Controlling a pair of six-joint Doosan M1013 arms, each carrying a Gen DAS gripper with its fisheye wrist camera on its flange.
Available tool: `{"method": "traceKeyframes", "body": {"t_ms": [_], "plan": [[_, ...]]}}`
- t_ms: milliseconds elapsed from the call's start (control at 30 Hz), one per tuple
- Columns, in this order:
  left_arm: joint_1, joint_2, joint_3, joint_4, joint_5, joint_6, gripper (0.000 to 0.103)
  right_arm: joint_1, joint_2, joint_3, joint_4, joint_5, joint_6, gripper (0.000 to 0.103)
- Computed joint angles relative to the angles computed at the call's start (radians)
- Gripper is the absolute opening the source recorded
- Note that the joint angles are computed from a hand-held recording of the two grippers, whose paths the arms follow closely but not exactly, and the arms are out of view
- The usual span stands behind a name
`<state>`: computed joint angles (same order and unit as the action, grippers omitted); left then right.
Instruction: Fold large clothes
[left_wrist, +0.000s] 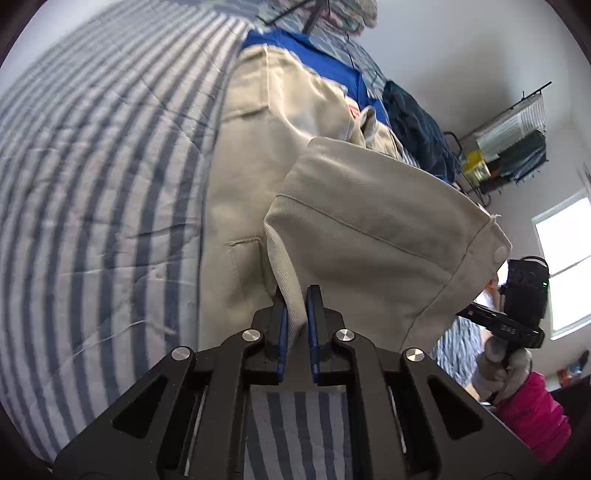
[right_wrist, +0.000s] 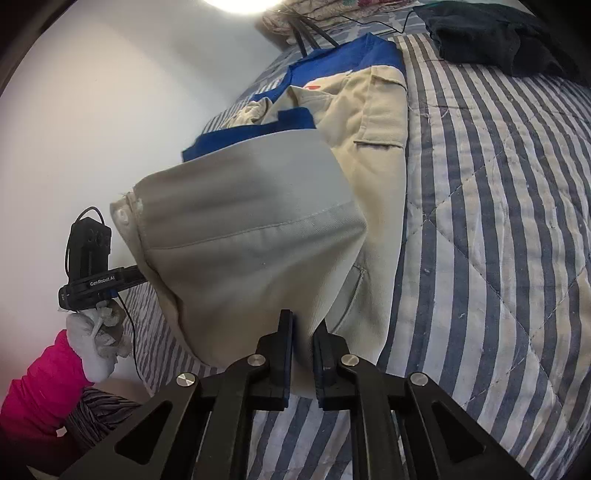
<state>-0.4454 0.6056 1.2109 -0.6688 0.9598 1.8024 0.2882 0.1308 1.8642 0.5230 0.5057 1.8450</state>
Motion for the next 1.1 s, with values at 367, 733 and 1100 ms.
{"method": "traceKeyframes", "body": {"t_ms": [367,733,1100], "plan": [[-0.009,-0.005,0.0,0.169,-0.04,-0.066,0.013,0.015,0.023,-0.05,-0.237,0.147,0.214,0.013],[-0.038,-0.039,0.012,0.168,-0.131,0.102,0.014,0.122,0.046,-0.137,-0.813,0.091,0.533,0.028],[-0.06,0.054,-0.096,0.273,-0.056,0.015,0.016,0.098,0.178,-0.247,-0.732,0.267,0.399,0.027]]}}
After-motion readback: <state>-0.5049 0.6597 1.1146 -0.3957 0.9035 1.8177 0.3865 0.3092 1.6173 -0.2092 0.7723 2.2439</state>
